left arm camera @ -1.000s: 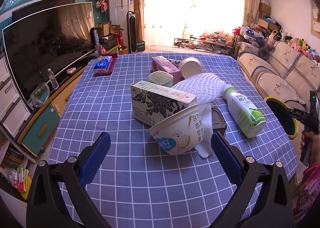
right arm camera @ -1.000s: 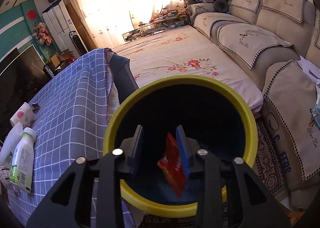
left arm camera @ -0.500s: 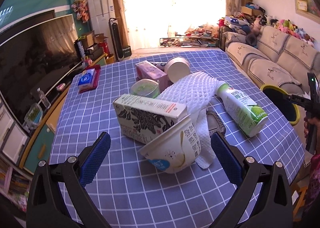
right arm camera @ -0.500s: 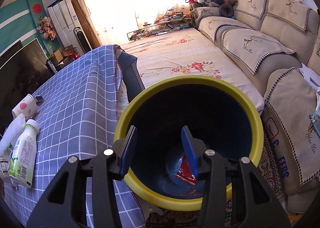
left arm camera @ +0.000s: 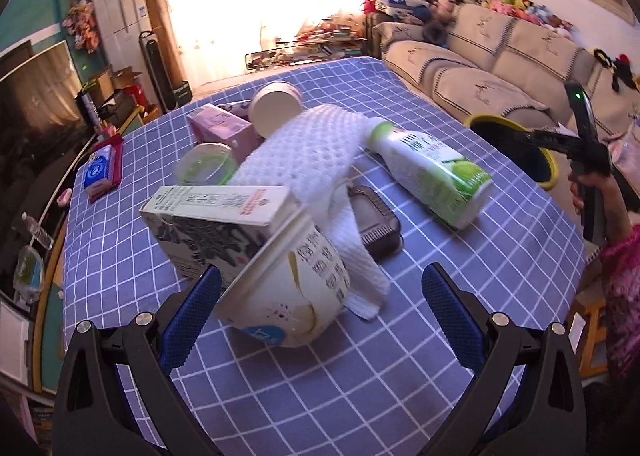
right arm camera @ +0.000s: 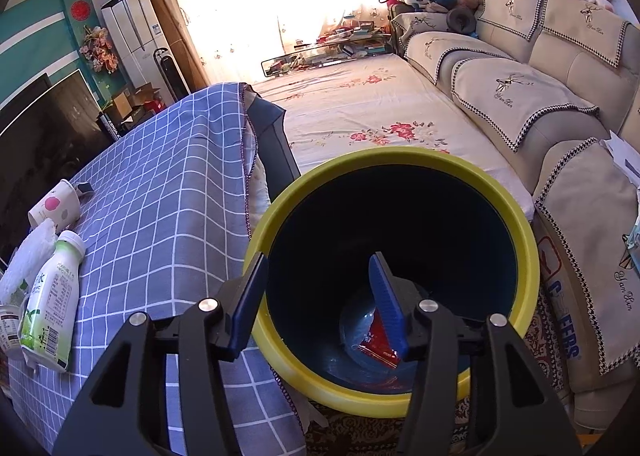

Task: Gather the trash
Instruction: 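Grasp the white yogurt cup with the left gripper and lift it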

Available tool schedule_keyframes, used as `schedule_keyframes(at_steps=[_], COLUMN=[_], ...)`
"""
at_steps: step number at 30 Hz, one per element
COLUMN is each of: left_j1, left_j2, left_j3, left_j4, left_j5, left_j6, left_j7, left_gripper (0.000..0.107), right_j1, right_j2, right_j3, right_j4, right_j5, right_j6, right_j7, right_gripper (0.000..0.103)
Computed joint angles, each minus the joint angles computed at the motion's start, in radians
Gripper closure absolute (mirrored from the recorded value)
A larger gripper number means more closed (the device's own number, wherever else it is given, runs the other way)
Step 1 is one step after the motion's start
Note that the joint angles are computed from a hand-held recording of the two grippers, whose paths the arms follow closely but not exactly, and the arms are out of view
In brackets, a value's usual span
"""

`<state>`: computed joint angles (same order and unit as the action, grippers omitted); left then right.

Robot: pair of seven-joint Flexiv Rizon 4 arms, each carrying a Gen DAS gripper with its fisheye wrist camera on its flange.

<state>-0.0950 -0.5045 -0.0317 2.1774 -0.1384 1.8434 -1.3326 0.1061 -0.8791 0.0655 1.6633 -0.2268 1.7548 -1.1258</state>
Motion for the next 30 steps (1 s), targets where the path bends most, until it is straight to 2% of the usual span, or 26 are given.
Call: schedule_keyframes(at_steps=[4, 8, 10, 11, 12, 13, 14, 16, 17, 19, 22, 30], left_j1=[0.067, 0.195, 0.303, 0.356, 0.392, 0.407, 0.416, 0.440, 0.456, 0.454, 0.440, 0.256], left_j2=[0.015, 0.025, 0.018, 0.011, 0.005, -0.002, -0.008, -0.027, -0.035, -0.053, -0.065, -0.031], left_j3=[-0.081, -0.218, -0.329, -0.383, -0.417, -0.431, -0.439, -0.466, -0.487, -0.490, -0.480, -0.290], left_j4=[0.026, 0.054, 0.069, 0.072, 0.074, 0.070, 0.064, 0.059, 0.057, 0.045, 0.038, 0.034], left_j5=[0.049, 0.116, 0.161, 0.180, 0.193, 0.199, 0.202, 0.208, 0.211, 0.207, 0.190, 0.163], left_j6=[0.005, 0.013, 0.016, 0.008, 0.003, -0.007, -0.018, -0.029, -0.038, -0.045, -0.039, 0.054], left_j7=[0.009, -0.002, -0.021, -0.031, -0.038, -0.040, -0.040, -0.034, -0.029, -0.019, -0.024, -0.089], left_gripper=[0.008, 0.011, 0.025, 0.028, 0.037, 0.048, 0.053, 0.072, 0.077, 0.091, 0.100, 0.101], right_j1=[-0.003, -0.011, -0.013, -0.014, -0.017, -0.018, -0.019, -0.027, -0.027, -0.028, -0.030, -0.032], right_j2=[-0.001, -0.002, -0.003, -0.003, -0.004, -0.004, -0.004, -0.005, -0.005, -0.006, -0.009, -0.001], right_j3=[0.009, 0.022, 0.023, 0.025, 0.028, 0.029, 0.030, 0.035, 0.035, 0.035, 0.037, 0.044], right_j4=[-0.001, 0.000, 0.002, 0.002, 0.003, 0.004, 0.004, 0.007, 0.008, 0.009, 0.008, 0.021], right_j5=[-0.002, -0.005, -0.005, -0.005, -0.006, -0.005, -0.005, -0.007, -0.007, -0.007, -0.005, -0.008], right_j6=[-0.001, 0.002, 0.006, 0.007, 0.008, 0.010, 0.011, 0.012, 0.013, 0.014, 0.013, 0.029], right_j7=[-0.004, -0.009, -0.010, -0.010, -0.011, -0.011, -0.011, -0.012, -0.012, -0.011, -0.007, -0.010], right_gripper=[0.052, 0.052, 0.052, 0.052, 0.052, 0.052, 0.052, 0.051, 0.051, 0.051, 0.051, 0.051])
